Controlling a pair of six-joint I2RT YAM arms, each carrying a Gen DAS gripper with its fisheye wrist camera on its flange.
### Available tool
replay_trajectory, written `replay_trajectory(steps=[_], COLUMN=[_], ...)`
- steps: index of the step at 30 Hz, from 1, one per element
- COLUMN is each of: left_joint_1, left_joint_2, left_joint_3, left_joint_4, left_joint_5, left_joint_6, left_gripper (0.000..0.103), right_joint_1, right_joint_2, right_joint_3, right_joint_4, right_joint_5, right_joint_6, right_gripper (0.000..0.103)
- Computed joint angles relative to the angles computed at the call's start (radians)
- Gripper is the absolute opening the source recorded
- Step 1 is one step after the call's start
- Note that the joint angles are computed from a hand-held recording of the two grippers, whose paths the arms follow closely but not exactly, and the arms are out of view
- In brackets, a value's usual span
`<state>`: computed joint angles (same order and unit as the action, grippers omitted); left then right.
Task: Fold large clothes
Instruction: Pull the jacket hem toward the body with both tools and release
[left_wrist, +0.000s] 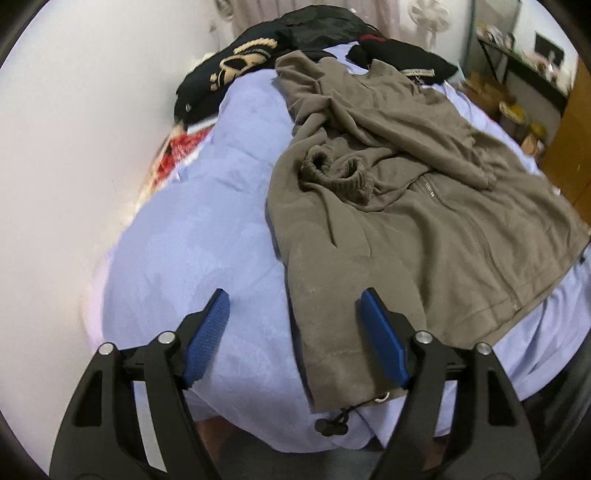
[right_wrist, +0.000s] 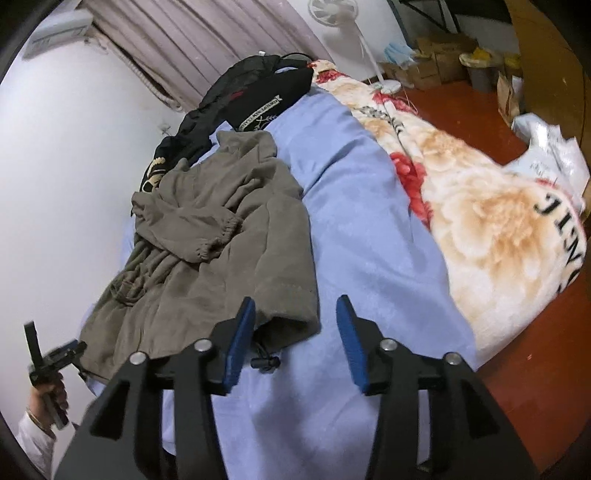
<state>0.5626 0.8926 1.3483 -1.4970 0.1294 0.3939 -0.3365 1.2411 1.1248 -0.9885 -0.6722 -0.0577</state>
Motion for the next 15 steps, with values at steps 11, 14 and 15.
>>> replay_trajectory(steps=[11, 14, 15], left_joint_1=[0.076, 0.195, 0.304], left_joint_2=[-0.058, -0.101, -0.119], left_joint_3=[-0.073, -0.109, -0.111], left_joint_4=[0.001, -0.017, -0.031], left_joint_5=[0.056, 0.127, 0.183], left_joint_6=[0.025, 0.135, 0.209], left_gripper=[0.077, 0.077, 0.077], right_joint_1=[0.185, 0.183, 0.171], right_joint_2=[0.036, 0.009, -0.003], right_joint_3=[-0.074, -0.100, -0.111], right_joint_4=[0.187, 0.219, 0.233], right_joint_5=[0.038, 0.030, 0.011], right_joint_6=[0.200, 0.225, 0.236], right_gripper=[0.066, 0.065, 0.065])
